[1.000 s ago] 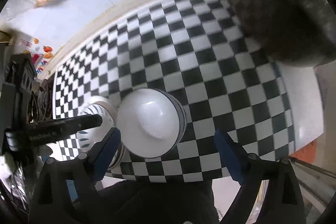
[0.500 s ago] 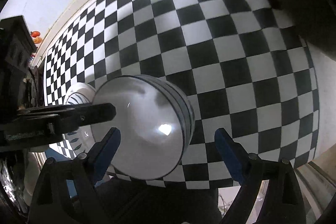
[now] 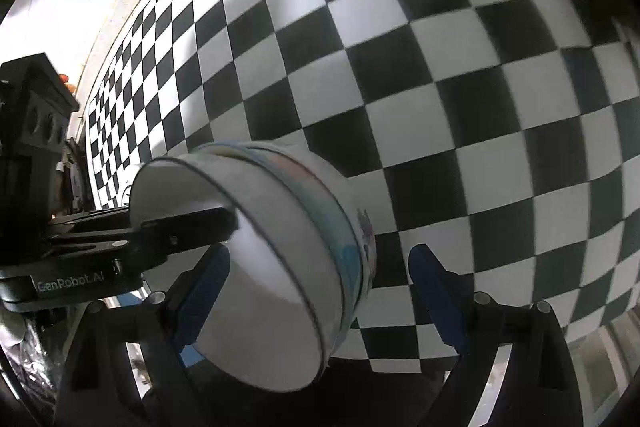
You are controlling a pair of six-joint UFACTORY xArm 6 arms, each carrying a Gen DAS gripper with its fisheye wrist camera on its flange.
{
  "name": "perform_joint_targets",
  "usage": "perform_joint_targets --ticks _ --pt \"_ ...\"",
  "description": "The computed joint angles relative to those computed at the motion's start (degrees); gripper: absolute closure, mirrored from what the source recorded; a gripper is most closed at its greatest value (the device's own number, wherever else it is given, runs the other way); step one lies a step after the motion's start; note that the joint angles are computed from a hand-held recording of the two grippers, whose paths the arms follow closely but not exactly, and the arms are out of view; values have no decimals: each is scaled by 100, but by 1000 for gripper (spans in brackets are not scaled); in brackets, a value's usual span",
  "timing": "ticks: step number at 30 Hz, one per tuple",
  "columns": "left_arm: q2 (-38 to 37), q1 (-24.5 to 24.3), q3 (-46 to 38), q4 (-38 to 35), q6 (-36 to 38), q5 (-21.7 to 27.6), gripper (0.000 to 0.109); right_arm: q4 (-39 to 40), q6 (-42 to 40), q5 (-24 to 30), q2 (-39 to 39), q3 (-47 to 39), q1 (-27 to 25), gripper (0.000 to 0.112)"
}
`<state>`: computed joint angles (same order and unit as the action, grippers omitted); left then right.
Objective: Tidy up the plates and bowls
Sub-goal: 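Lift the nested bowls with both grippers and carry them over the plate stack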
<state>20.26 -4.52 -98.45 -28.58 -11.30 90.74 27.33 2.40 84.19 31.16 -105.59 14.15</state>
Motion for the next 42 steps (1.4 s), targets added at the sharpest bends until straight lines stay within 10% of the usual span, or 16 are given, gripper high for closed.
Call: perform_joint_targets --ticks 5,16,42 --pt "-132 -17 211 -128 184 -251 72 440 -16 -59 10 295 -75 46" --pt "-498 41 649 -240 185 -508 74 693 96 -624 -303 881 -22 50" --pt "-1237 106 1402 -88 -152 -1402 74 579 -51 -134 111 -580 136 60"
